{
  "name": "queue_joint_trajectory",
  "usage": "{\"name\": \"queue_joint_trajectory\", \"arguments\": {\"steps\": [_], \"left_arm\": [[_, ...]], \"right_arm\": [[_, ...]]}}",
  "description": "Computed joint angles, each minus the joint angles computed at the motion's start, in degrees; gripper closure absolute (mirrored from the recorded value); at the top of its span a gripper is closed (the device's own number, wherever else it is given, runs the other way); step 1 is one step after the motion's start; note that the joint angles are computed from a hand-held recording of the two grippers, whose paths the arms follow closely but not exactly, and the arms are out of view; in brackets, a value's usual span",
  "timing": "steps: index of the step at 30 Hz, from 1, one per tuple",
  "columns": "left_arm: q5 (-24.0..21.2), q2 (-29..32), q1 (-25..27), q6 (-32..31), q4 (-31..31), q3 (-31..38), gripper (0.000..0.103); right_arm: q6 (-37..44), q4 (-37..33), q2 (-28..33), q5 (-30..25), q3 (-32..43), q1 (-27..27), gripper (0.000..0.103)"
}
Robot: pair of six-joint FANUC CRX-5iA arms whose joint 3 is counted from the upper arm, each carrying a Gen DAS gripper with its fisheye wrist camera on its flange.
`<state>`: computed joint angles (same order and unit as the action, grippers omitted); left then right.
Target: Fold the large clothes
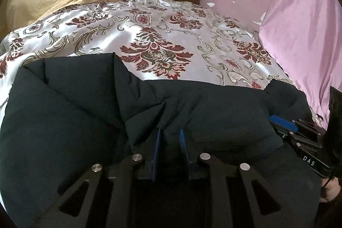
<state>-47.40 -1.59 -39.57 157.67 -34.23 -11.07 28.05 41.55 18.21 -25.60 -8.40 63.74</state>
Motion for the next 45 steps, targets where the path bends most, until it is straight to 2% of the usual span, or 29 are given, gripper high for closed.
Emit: {"name": "queue_joint_trajectory", "arguments": {"steps": [7,11,13,16,18,19,20,21,22,25,28,29,30,31,33,34,38,43,45], "left_arm": [[2.9,-1.3,0.3,1.8,-0.7,-1.9,0.083],[6.5,-2.8,1.3,2.8,-0.3,-4.1,0.083],[10.0,-4.4,2.0,3.9,-0.2,-6.2,0.084],[16.8,-7.4,3.3,5.8,0.1,-10.2,0.074],[21.9,-9.5,4.5,5.0,1.8,-13.1,0.054],[21.0,-10.1,3.6,7.2,0.6,-13.0,0.051],[17.1,-10.3,1.3,11.4,-2.4,-11.5,0.042],[12.2,-10.0,-1.2,14.7,-5.0,-9.7,0.033],[8.4,-9.8,-2.7,15.8,-5.7,-8.3,0.032],[-0.2,-9.6,-5.3,16.3,-4.6,-5.1,0.029],[-7.7,-9.2,-8.7,16.9,-5.4,-1.7,0.017],[-10.3,-8.9,-10.4,17.2,-6.0,-0.4,0.010],[-12.3,-8.7,-11.6,17.3,-6.5,0.6,0.003],[-15.3,-8.3,-13.7,17.5,-7.5,2.0,0.000],[-22.3,-7.2,-19.2,18.5,-11.4,5.3,0.000],[-24.4,-7.0,-20.9,18.5,-12.4,6.4,0.000],[-35.3,-4.6,-28.9,19.0,-16.5,12.5,0.000],[-48.8,-0.4,-38.1,18.4,-21.5,20.9,0.000],[-55.8,2.4,-42.7,17.6,-24.9,25.1,0.000]], "right_arm": [[-1.7,1.4,-0.3,2.0,-1.1,-0.5,0.083],[-3.3,2.7,-0.8,4.0,-2.4,-1.1,0.081],[-5.2,4.4,-1.3,5.5,-3.6,-1.5,0.081],[-9.9,9.4,-2.3,8.1,-6.0,-2.3,0.078],[-14.7,13.9,-3.3,9.2,-7.9,-2.8,0.074],[-17.4,16.4,-3.9,9.0,-8.8,-2.9,0.069],[-20.3,19.4,-4.6,8.3,-9.7,-2.9,0.066],[-22.4,21.4,-5.4,6.1,-10.5,-2.4,0.055],[-22.5,21.0,-5.8,3.9,-10.5,-1.7,0.042],[-21.4,16.5,-8.6,1.8,-11.5,-0.5,0.040],[-19.4,12.7,-11.4,-0.8,-12.3,1.1,0.040],[-18.5,11.4,-12.2,-1.6,-12.4,1.6,0.039],[-17.9,10.4,-13.0,-2.4,-12.5,2.2,0.036],[-17.5,9.7,-14.0,-3.6,-12.7,3.0,0.028],[-17.9,10.0,-16.1,-5.3,-13.6,4.5,0.021],[-17.8,9.9,-17.1,-6.9,-13.7,5.5,0.018],[-19.1,10.5,-21.0,-11.5,-14.6,9.2,0.011],[-21.7,11.6,-26.2,-17.0,-16.0,14.4,0.009],[-23.7,12.6,-28.5,-19.5,-16.7,17.1,0.008]]}}
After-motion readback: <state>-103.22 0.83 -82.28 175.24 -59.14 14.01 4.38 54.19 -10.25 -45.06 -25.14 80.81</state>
